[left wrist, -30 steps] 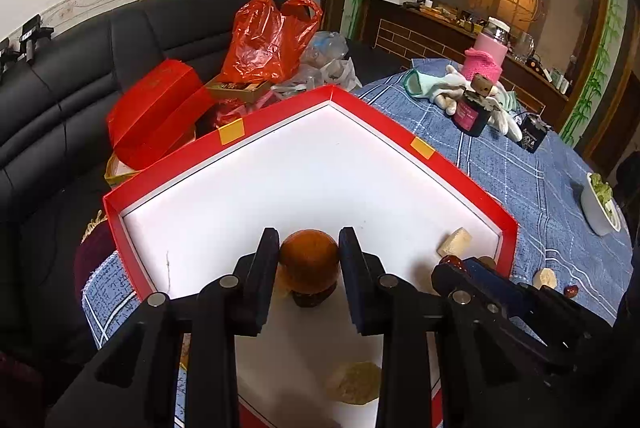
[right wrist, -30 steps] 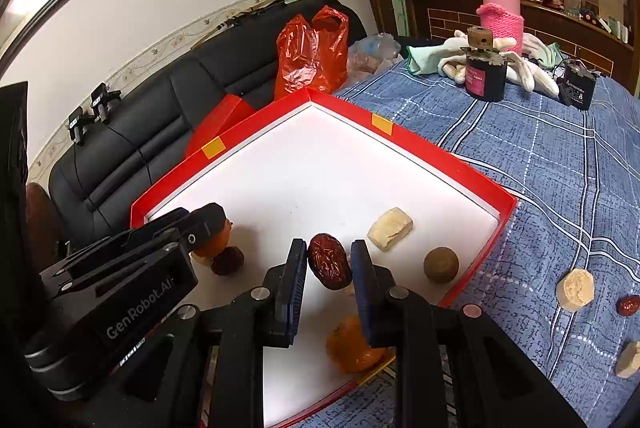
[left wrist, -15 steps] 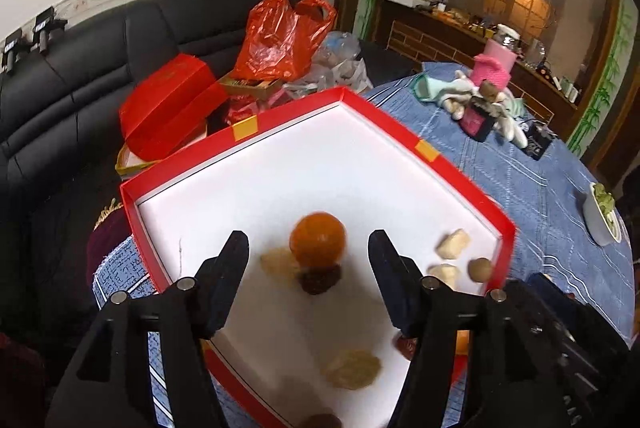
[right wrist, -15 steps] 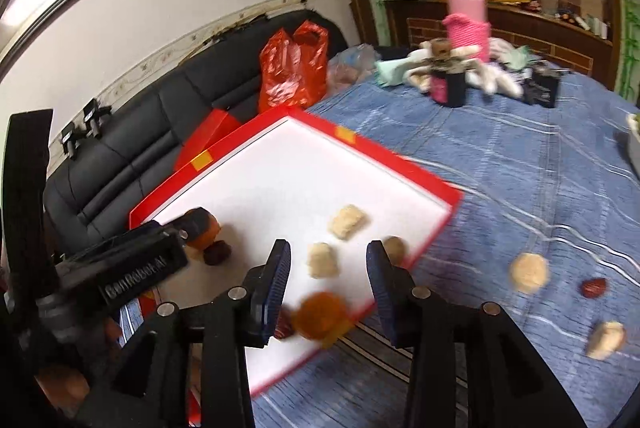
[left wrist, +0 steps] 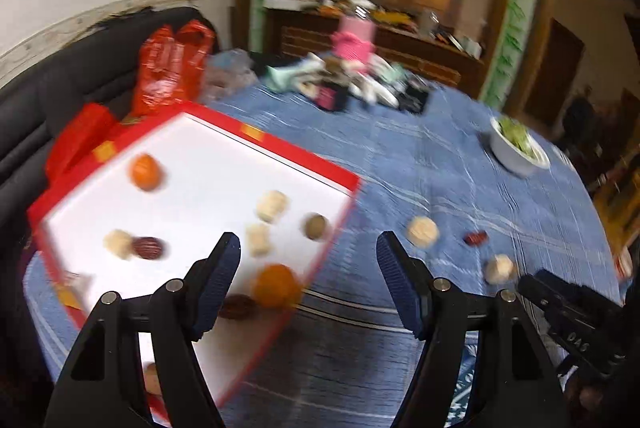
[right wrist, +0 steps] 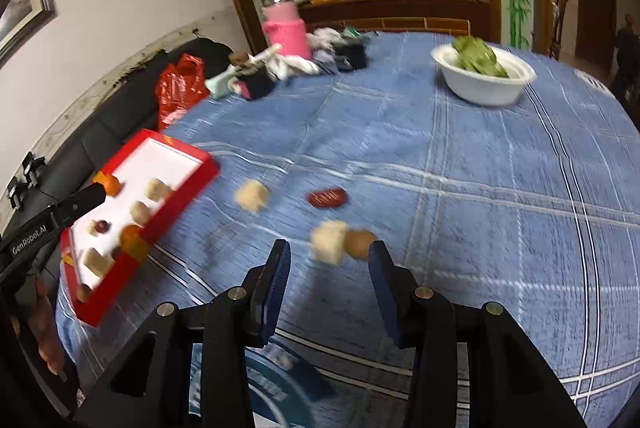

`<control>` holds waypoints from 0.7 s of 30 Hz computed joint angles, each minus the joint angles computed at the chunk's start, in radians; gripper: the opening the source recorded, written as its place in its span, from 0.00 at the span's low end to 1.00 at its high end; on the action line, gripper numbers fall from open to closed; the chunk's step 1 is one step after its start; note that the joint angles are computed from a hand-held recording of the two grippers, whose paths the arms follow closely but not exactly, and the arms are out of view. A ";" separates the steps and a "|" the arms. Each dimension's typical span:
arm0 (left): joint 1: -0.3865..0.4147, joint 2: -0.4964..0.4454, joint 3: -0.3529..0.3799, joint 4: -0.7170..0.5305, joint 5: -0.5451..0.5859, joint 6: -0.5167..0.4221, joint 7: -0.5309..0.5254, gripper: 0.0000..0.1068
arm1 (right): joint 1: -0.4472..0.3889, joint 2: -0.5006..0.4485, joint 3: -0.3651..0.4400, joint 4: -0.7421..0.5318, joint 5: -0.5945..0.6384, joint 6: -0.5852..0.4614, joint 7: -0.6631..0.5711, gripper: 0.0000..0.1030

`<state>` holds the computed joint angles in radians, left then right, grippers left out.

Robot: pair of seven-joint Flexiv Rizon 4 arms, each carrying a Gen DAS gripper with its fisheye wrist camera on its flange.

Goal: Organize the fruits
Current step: 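Move both open tools back toward the remaining fruits on the table, then grasp a rough beige pastry ball with the left tool while the right tool grasps a beige pastry cube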

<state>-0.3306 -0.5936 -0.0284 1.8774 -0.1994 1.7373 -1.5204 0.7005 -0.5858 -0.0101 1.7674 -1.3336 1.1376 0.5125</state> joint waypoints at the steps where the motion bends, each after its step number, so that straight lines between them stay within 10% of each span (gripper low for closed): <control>1: 0.008 -0.002 -0.017 -0.004 0.005 -0.010 0.008 0.66 | 0.001 -0.004 0.003 -0.001 0.005 -0.005 -0.022 0.41; 11: 0.012 -0.005 -0.033 -0.008 0.008 -0.018 0.009 0.66 | 0.046 -0.111 0.007 -0.154 0.242 -0.123 -0.370 0.29; 21: 0.032 -0.033 -0.094 -0.065 0.027 -0.068 0.051 0.66 | 0.083 -0.079 -0.077 -0.074 0.261 -0.012 -0.290 0.19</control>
<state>-0.2989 -0.6269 -0.1226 1.8123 -0.1726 1.6696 -1.4697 0.7832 -0.6651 -0.0875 1.6932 -1.0721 1.1260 0.2221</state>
